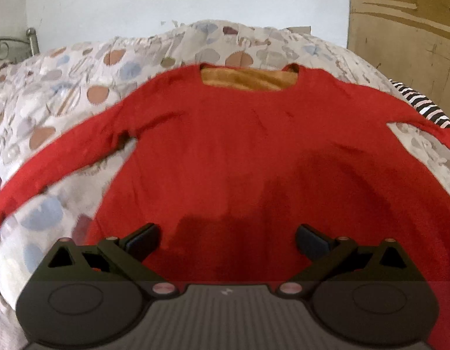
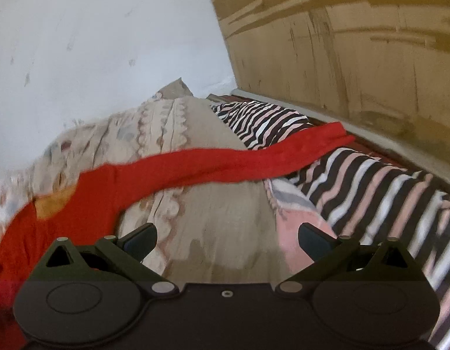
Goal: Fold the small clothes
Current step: 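Reach the right gripper to the red sleeve cuff and grasp it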
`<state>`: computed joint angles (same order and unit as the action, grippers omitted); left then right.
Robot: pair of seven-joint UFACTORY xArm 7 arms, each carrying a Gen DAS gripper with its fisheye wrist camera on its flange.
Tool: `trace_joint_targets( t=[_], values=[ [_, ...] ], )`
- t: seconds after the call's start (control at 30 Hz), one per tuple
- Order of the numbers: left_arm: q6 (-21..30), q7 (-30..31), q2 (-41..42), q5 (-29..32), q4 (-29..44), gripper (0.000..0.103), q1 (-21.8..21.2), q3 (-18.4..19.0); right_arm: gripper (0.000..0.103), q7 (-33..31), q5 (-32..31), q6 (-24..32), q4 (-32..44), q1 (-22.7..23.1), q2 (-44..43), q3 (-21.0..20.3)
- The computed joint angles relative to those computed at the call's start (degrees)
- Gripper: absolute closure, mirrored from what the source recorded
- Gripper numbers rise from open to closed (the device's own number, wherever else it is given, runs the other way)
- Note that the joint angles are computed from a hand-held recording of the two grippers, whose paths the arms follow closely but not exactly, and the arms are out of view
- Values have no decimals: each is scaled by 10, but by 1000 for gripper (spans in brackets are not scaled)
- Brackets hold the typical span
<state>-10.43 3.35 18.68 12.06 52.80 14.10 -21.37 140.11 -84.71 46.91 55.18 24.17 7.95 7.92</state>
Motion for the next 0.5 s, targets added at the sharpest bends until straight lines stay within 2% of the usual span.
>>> trace_joint_targets(
  t=[0.13,0.23,0.37,0.5],
  values=[
    [-65,0,6,-3,-21,0,-59,63,0,-19,4,-57,-6,-46,-2,-30],
    [-91,-11,13,3,-27,0,-88,95,0,-30,11,-63,-2,-70,8,-43],
    [-130,-54,32,48,-30,0,-68,90,1,28,-26,-62,0,-95,22,-62],
    [-161,-70,42,62,-33,0,-86,114,11,94,-47,-45,10,-117,42,-77]
  ],
)
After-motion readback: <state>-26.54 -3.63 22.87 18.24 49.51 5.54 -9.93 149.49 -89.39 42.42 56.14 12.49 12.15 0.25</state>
